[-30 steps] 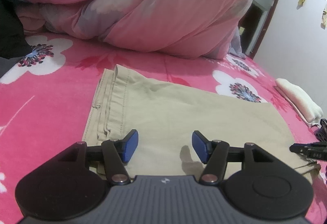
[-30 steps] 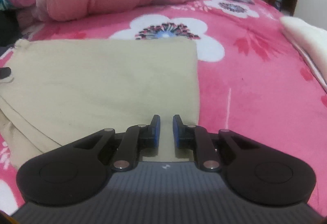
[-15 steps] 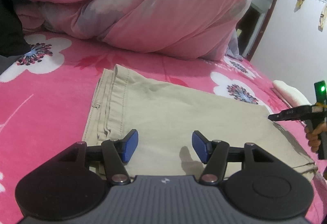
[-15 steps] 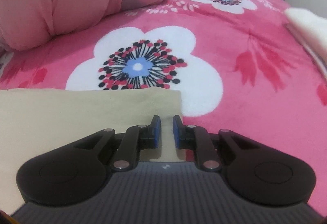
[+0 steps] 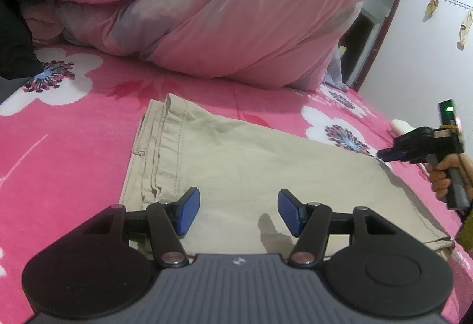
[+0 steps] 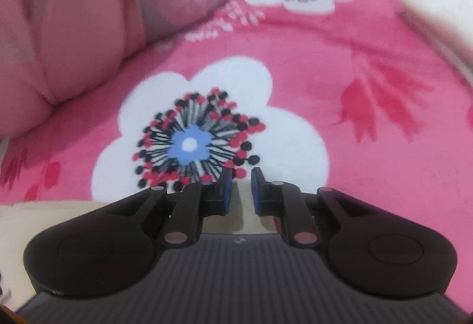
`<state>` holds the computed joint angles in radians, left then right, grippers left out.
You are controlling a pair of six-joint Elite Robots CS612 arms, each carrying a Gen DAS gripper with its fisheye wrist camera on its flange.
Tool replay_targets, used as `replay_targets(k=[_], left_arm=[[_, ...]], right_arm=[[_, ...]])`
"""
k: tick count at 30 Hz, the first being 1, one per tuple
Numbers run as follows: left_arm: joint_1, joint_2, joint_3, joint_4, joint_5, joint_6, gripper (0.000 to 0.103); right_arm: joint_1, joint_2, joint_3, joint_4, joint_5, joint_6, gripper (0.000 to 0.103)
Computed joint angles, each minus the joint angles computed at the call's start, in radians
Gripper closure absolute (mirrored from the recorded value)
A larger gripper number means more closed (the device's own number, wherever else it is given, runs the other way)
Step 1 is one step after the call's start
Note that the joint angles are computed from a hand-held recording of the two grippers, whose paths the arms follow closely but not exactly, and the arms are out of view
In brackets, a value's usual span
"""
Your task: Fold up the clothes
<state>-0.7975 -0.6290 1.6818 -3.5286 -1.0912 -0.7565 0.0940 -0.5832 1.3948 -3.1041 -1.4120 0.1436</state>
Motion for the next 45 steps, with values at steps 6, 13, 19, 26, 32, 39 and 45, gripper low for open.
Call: replay_targets(k=[6, 13, 19, 26, 32, 39, 45], left_arm=[[-0.003, -0.011, 0.023, -0.024, 0.003, -0.024, 0.043], [-0.021, -0.031, 0.053, -0.022, 0.068, -0.001, 0.043], [-0.066, -0.063, 0.09, 0.0, 0.205, 0.07, 0.032], [-0.123, -0.075, 0.124, -0.075, 0.19, 0.14, 0.029], [-0.146, -0.036, 0.064, -0.084, 0.158, 0.293, 0.027], [-0.121, -0.006, -0.004, 0.009, 0.143, 0.232, 0.028], [-0.114, -0.009, 0.002, 0.078, 0.14, 0.194, 0.033]], right_arm=[[-0.004, -0.116, 0.211, -0.145, 0.15, -0.06, 0.09], [0.013, -0.156, 0.391, -0.24, 0.049, -0.173, 0.089], [-0.022, -0.202, 0.524, -0.411, 0.092, -0.036, 0.086], [-0.058, -0.199, 0.612, -0.468, 0.375, 0.204, 0.073], [-0.069, -0.118, 0.58, -0.578, 0.458, 0.498, 0.07], [-0.076, -0.074, 0.566, -0.686, 0.501, 0.627, 0.102], [-0.076, -0.089, 0.582, -0.724, 0.46, 0.583, 0.103]])
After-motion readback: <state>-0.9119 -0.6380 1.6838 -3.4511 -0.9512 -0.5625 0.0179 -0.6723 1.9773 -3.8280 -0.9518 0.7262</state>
